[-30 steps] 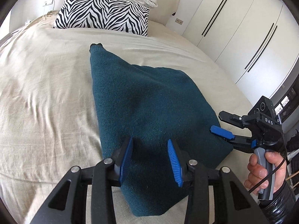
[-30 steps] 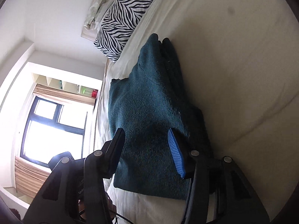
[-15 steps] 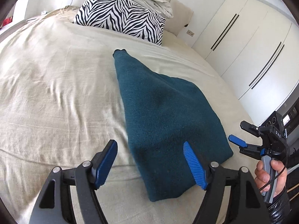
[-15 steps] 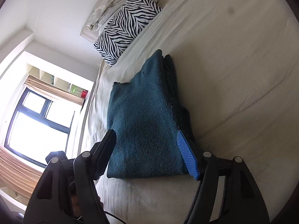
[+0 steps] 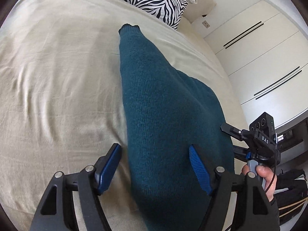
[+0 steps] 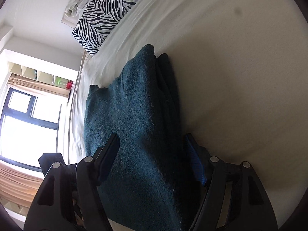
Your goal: Fold small clothes
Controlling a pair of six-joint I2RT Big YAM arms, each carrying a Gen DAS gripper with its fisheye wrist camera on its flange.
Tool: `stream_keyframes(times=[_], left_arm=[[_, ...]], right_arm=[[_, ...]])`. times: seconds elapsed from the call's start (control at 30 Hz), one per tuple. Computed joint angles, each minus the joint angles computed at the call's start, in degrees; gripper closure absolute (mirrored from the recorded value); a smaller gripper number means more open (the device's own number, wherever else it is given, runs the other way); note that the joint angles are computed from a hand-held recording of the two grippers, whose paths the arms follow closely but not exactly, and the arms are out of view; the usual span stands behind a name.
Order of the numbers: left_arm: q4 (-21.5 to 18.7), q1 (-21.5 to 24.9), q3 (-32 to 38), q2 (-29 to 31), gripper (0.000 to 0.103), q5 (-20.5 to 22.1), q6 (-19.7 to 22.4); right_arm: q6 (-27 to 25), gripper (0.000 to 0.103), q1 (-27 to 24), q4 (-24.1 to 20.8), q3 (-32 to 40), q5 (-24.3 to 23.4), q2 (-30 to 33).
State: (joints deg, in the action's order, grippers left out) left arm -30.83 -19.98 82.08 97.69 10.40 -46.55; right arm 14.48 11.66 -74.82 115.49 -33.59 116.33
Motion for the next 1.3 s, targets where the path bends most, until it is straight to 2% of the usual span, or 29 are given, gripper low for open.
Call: stream_keyframes(times=[0.07,0.2,0.33,0.47,0.63,0.87,1.0,1.07,1.13,1.2,1.23,1.3], left_arm=[[-1.95,-0.72,1.88,1.11,0.046,-0.71,0.92],[-3.90,-1.18,2.89,1.17,0.056,-2.06,2.05],[-7.95,-2.33,3.52,-0.70,0.061,-5.18,3.64],[-10.80,-4.29,1.11,-5.85,0.063,-10.24,5.74],[-13.09,-6.23,-6.95,-16.40,0.063,-15.47,6.08],[-17.46,-8.54,-17.74,-30.65,0.063,-20.94,4.93],[-16.84,-8.55,-23.60,-34.67,0.062,-20.73,3.22],[-15.96,-7.78,-26.72,-35.19,0.060,-19.19,2.14],[-14.39,-7.23,-29.21,-34.99,0.055,-18.46,0.95],[-11.73,-7.17,-31.41,-36.33,0.051,-18.25,-0.39],[-11.62,-7.35,-31.47,-36.38,0.050,-18.54,-0.37],[-12.06,-8.25,-30.98,-35.75,0.044,-20.39,0.15]], right_arm=[[-3.70,0.063,2.00,-4.31,3.98,6.66,1.87],[-4.59,0.078,3.86,-3.38,3.16,12.11,0.33],[-9.08,0.082,8.63,-0.72,-0.32,23.91,-4.74],[-10.55,0.083,13.15,1.77,-4.49,27.01,-10.79],[-7.71,0.083,18.20,4.34,-10.92,25.04,-17.87],[0.96,0.083,26.32,10.29,-20.11,21.00,-24.40],[5.24,0.083,28.82,13.43,-24.98,19.51,-25.82],[6.58,0.082,28.73,14.03,-27.76,18.35,-25.96],[8.26,0.079,27.78,15.28,-30.71,19.22,-26.37],[11.97,0.074,25.17,18.60,-35.30,13.51,-27.58],[13.73,0.069,23.60,21.09,-38.60,10.59,-29.39],[15.27,0.068,22.31,24.79,-41.21,7.37,-30.07]])
